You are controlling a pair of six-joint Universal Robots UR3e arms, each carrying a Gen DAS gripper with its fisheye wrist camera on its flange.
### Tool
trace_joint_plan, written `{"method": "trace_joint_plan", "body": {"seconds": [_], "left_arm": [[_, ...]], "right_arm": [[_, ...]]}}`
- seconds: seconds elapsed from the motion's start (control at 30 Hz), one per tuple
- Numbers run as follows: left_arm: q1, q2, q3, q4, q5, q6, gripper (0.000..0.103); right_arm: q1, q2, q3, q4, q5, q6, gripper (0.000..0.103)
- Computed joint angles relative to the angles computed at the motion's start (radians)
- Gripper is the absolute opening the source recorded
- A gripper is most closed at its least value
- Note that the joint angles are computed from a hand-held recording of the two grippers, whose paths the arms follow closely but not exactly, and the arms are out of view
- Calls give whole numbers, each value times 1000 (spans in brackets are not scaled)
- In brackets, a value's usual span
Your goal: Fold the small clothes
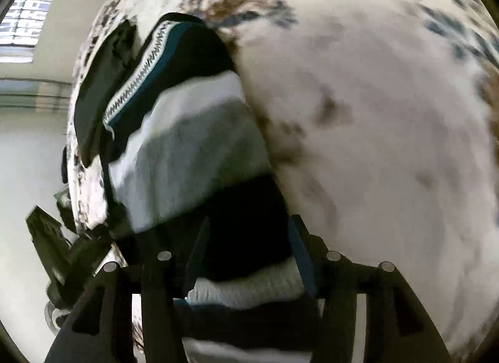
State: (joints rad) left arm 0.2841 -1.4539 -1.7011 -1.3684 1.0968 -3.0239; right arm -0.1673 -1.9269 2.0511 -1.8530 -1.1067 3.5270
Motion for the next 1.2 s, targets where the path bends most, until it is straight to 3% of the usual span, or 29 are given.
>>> {"method": "trace_joint_plan", "body": {"seconds": [0.03, 0.07, 0.13, 0.2, 0.27, 0.3, 0.33, 0.37, 0.47, 0.6, 0.63, 0.73, 0.8, 0.87, 1.0, 1.07, 1.13, 1.2], "left_arm": [[16, 2, -5, -12, -9, 16, 30], [43, 15, -8, -47, -24, 33, 30], [60, 12, 37, -121, -36, 54, 32], [74, -23, 136, -229, -63, 75, 38], [60, -54, 236, -241, -51, 68, 61], [60, -77, 275, -228, -70, 67, 63], [45, -118, 309, -201, -70, 50, 63], [28, -181, 364, -178, -79, 35, 63], [-36, -386, 533, -100, -55, -14, 63], [-120, -710, 866, -133, 52, -14, 63], [-126, -765, 928, -151, 61, -13, 67], [-134, -855, 1067, -216, 58, 6, 69], [-123, -782, 997, -203, 42, 33, 67], [-79, -625, 805, -145, -11, 49, 67], [-13, -379, 530, -135, -71, 97, 69], [-25, -316, 431, -124, -27, 114, 69], [-76, -283, 322, -62, 100, 116, 69], [-38, -251, 219, -29, 74, 126, 71]], "right_arm": [[30, 59, -18, -53, -36, 17, 19], [74, 122, -38, -96, -107, 51, 9], [73, 145, -31, -98, -191, 94, 6], [4, 118, 14, -72, -149, 68, 6], [-55, 88, 13, -26, -88, 24, 8], [-71, 75, -9, -10, -71, 13, 19], [-74, 85, -46, -12, -59, 8, 41], [-78, 95, -67, -21, -50, 2, 49], [-15, 270, -233, -114, -24, 32, 52], [95, 669, -616, -153, -5, 8, 51], [104, 764, -721, -132, -23, -10, 51], [154, 1031, -1035, -59, -209, -6, 51], [148, 1115, -1205, 66, -220, -6, 51], [136, 1067, -1211, 100, -205, -18, 51], [129, 803, -965, 71, -190, -76, 51], [139, 673, -826, 89, -162, -95, 52], [165, 605, -727, 134, -143, -110, 52], [205, 548, -610, 138, -185, -129, 52]]}}
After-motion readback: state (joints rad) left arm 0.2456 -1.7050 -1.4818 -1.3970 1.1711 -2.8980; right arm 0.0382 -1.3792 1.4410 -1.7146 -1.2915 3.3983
